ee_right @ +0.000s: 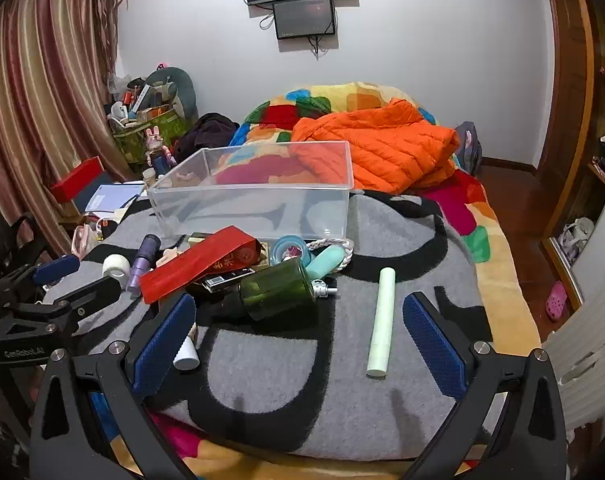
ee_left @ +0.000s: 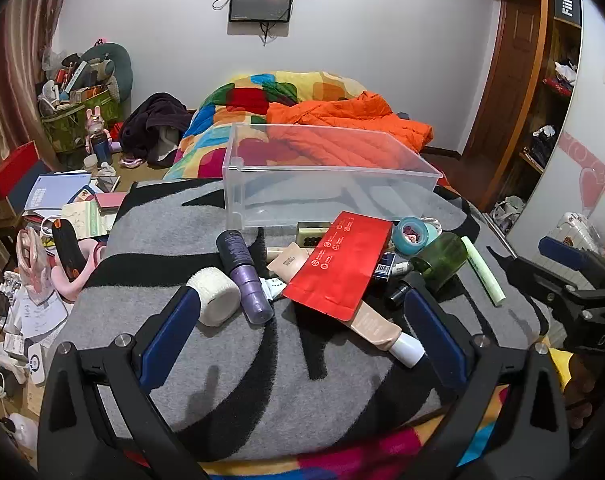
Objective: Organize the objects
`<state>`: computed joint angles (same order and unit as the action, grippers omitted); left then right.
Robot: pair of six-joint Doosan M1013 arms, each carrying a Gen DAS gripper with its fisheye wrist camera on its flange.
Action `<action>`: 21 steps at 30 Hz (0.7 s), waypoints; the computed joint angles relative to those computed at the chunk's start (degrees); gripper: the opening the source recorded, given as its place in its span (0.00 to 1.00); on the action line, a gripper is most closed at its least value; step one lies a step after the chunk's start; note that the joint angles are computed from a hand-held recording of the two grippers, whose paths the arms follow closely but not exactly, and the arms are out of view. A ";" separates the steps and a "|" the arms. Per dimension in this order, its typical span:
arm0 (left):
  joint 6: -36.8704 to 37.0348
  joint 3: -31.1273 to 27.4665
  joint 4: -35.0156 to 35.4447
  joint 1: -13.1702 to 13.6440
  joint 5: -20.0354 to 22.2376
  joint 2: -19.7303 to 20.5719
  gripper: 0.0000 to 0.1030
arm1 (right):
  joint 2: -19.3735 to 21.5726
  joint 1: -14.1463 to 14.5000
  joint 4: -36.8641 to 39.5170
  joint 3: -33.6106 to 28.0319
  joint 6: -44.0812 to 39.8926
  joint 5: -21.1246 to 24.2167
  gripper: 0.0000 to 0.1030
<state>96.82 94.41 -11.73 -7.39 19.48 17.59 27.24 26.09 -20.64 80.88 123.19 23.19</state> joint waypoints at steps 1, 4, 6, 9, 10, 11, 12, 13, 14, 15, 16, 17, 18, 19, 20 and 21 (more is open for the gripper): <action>-0.11 -0.03 0.14 -0.01 0.02 0.01 1.00 | -0.03 -0.05 0.36 0.09 -0.33 -0.09 1.00; -0.67 0.19 0.86 -0.06 -0.42 -0.17 1.00 | 0.18 0.00 0.71 -0.04 -0.69 0.27 1.00; -1.07 0.37 1.56 -0.17 -0.80 -0.33 1.00 | 0.22 0.02 0.82 -0.05 -0.80 0.29 1.00; -0.40 0.44 0.80 -0.22 -0.82 -0.40 1.00 | 0.28 0.01 1.36 -0.08 -1.24 0.36 1.00; -0.19 0.46 0.51 -0.24 -0.83 -0.43 1.00 | 0.30 0.00 1.65 -0.11 -1.49 0.43 1.00; -0.19 0.50 0.47 -0.25 -0.88 -0.45 1.00 | 0.34 -0.01 1.79 -0.16 -1.61 0.51 1.00; -0.19 0.50 0.47 -0.25 -0.88 -0.45 1.00 | 0.38 0.01 1.66 -0.19 -1.45 0.60 1.00; -0.19 0.50 0.47 -0.25 -0.88 -0.45 1.00 | 0.37 0.00 1.69 -0.21 -1.44 0.71 1.00; -0.20 0.49 0.39 -0.26 -0.86 -0.45 1.00 | 0.40 0.00 1.77 -0.25 -1.48 0.77 1.00; 0.18 0.55 0.09 -0.24 -0.93 -0.47 1.00 | 0.41 -0.01 1.83 -0.26 -1.46 0.83 1.00; 0.72 0.71 -0.53 -0.20 -1.14 -0.56 1.00 | 0.45 -0.02 2.03 -0.32 -1.59 0.95 1.00; 0.53 0.77 -0.38 -0.23 -1.24 -0.60 1.00 | 0.50 -0.02 2.20 -0.39 -1.72 1.08 1.00; 0.42 0.86 -0.29 -0.24 -1.35 -0.66 1.00 | 0.56 0.00 2.15 -0.47 -1.70 1.24 1.00; 0.24 0.89 -0.14 -0.26 -1.37 -0.70 1.00 | 0.60 0.02 2.00 -0.51 -1.57 1.38 1.00; 0.42 0.93 -0.38 -0.25 -1.41 -0.73 1.00 | 0.67 0.05 1.89 -0.60 -1.48 1.58 1.00; 0.58 0.91 -0.54 -0.24 -1.41 -0.71 1.00 | 0.71 0.05 1.98 -0.66 -1.58 1.69 1.00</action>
<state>97.41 95.32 -12.27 -7.63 18.08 16.88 27.95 26.14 -18.66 80.22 121.61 24.87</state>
